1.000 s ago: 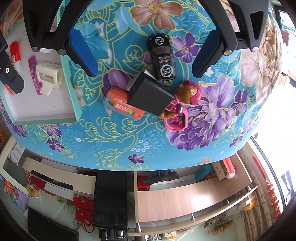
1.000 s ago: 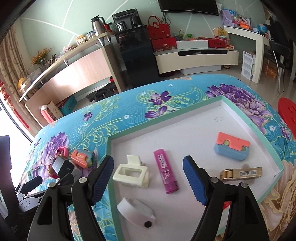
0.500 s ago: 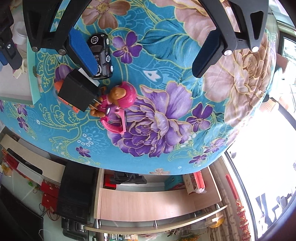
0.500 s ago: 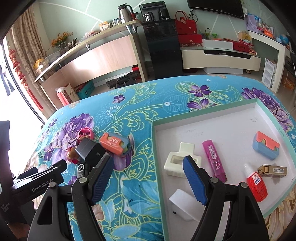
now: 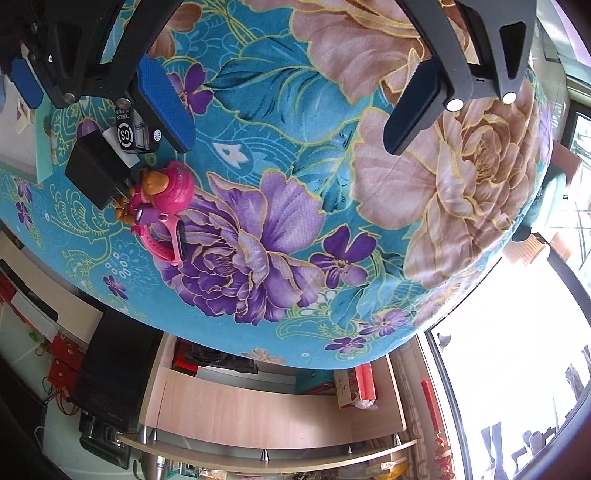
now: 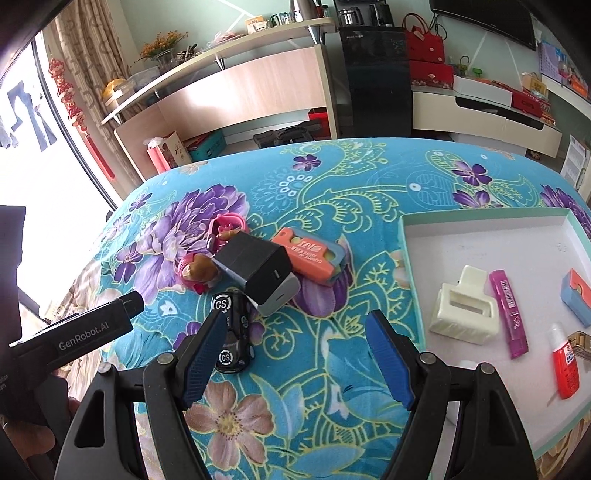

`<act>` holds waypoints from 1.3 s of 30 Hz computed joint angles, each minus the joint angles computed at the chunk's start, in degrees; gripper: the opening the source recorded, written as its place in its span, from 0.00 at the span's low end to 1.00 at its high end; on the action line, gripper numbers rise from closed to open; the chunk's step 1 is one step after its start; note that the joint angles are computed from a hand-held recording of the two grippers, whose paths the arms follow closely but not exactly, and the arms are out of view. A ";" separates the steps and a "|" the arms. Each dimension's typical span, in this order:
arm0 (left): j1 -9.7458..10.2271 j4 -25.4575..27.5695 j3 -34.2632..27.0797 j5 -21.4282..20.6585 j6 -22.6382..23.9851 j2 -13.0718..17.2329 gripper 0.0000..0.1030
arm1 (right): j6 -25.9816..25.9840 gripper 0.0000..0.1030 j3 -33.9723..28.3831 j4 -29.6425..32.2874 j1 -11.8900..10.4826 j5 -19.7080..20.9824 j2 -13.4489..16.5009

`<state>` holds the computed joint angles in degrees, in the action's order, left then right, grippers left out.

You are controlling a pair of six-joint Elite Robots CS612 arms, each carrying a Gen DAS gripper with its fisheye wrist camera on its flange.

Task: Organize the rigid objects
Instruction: 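Lower the left gripper over the black toy car and the right over the charger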

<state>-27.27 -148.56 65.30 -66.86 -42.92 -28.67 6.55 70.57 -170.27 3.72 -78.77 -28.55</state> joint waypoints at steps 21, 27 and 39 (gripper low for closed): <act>0.19 0.49 -2.17 -5.49 1.32 1.61 1.00 | -3.28 0.76 -2.31 3.84 0.57 -5.93 0.99; -0.11 0.84 -3.09 -6.09 2.86 2.07 1.00 | -1.67 0.76 -3.37 5.76 -0.19 -8.26 0.87; -0.57 2.35 -4.98 -7.45 4.80 3.07 1.00 | 0.57 0.76 -6.36 8.21 -1.08 -7.17 2.22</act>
